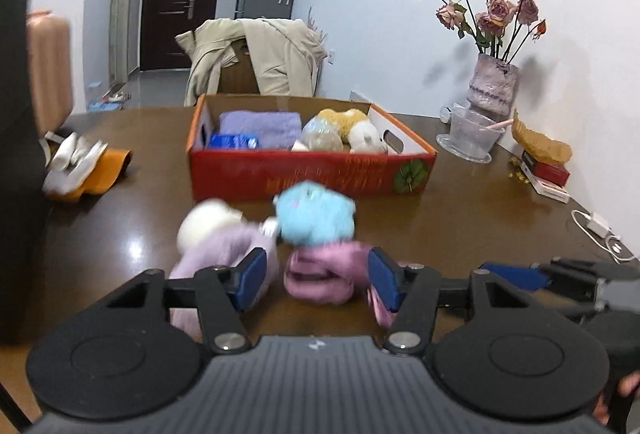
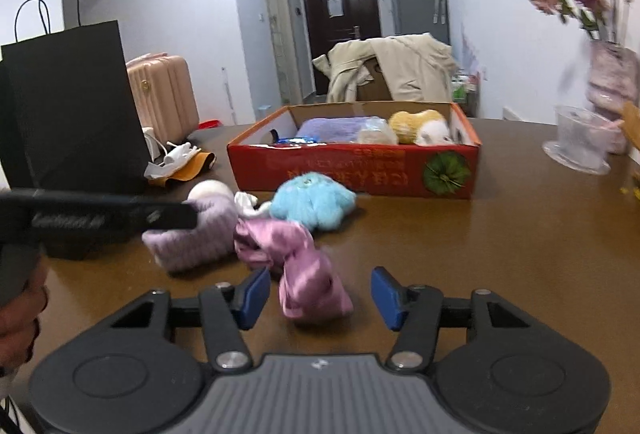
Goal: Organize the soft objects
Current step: 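Close both grippers together on the pink satin bow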
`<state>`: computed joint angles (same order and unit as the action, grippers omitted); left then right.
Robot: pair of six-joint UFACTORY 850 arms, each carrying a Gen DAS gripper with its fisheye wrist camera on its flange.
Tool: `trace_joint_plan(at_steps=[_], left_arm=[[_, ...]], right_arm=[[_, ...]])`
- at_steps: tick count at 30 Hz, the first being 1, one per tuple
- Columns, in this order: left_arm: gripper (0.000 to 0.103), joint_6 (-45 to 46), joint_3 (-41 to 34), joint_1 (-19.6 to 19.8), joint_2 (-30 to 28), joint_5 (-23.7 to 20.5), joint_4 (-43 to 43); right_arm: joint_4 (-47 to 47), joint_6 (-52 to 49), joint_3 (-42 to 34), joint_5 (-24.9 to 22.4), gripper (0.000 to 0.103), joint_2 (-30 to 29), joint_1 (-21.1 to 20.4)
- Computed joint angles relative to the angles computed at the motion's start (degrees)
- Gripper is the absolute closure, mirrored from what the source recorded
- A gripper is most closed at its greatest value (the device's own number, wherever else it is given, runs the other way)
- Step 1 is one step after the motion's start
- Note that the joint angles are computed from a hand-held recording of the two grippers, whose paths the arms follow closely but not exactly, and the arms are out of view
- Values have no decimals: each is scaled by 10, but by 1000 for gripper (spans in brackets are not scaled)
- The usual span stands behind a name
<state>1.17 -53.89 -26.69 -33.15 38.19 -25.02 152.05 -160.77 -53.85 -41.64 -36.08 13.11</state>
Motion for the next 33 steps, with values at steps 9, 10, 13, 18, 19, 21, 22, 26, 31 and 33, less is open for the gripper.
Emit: trace_joint_plan(at_steps=[9,10,13,18,19,21,22,26,31,33], left_arm=[[42,-116,-127,35,-97,-112,184],[41,-155,-125,38,-99,-104,229],[35,-177,-125,37,-109,-83,253],[58,-188,-145,38,-133,-88,269],[70,-210,-150,42,-138,-89,292],[84,-231,-151,45,-141,-81,307],[88,-229,-151,45,-141,-79,303],[97,-219,-137,39,-125,-77,285],[97,-223,-84,21,-80,-37,298],[97,-221,-65,13,-64,-17,308]], right_arm=[[-61,54,-95,56,68,-70,-18],[-62,64,-100,57,65,-73,-25],[-97,109,-124,51,65,-89,-45],[-191,195,-172,45,64,-123,-58],[-211,217,-182,42,64,-131,-61],[-248,264,-201,31,68,-147,-64],[-259,278,-205,27,75,-150,-65],[-246,273,-191,21,99,-139,-63],[-170,194,-90,-2,101,-66,-66],[-146,167,-49,-23,101,-39,-71]])
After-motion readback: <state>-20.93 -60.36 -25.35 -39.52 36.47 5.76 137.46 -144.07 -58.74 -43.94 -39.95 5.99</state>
